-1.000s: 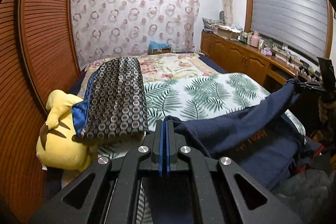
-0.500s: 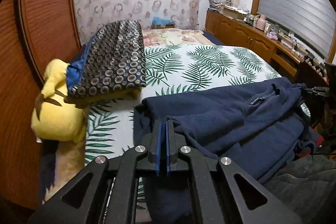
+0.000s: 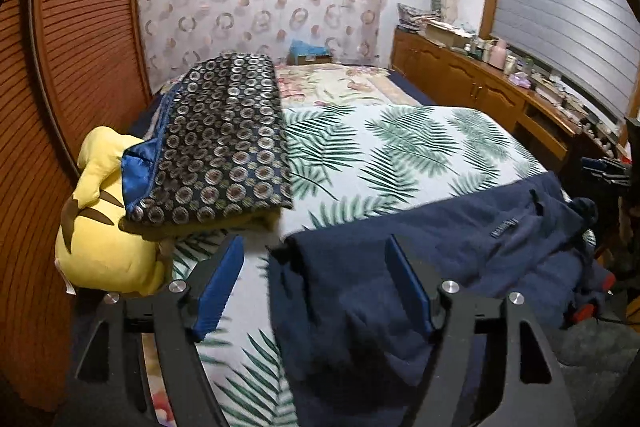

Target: Fold small clothes

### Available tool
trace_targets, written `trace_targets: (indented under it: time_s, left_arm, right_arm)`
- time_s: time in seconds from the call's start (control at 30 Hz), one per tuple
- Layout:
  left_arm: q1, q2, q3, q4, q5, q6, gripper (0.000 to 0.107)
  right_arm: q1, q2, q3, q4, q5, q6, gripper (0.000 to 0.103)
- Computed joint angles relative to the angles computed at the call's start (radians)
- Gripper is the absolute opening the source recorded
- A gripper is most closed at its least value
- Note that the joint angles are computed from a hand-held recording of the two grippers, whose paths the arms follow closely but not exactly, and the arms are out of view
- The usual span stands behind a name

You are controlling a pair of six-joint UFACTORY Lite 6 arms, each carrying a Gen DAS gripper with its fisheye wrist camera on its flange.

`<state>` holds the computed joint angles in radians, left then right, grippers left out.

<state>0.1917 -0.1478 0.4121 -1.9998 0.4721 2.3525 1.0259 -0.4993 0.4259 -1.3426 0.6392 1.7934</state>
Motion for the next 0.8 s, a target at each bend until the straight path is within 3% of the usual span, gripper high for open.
trace_targets:
  time_s: [0.13,0.37,0.8]
  left_arm:
    - [-0.018,0.198,0.122,-0.107,-0.006,0.099,0.074]
    - [-0.054,0.478,0.302,-0.150,-0.048,0.136,0.074]
    - [-0.056,0.578,0.356,-0.120,-0.045,0.106,0.074]
  right_arm:
    - [-0.093,0.166,0.038,-0.178,-0.093,0.160,0.057]
    - [-0.274,0.365,0.115,-0.442,-0.247,0.365,0.059]
    - [-0.363,0.503,0.194,-0.554,-0.310,0.470,0.069]
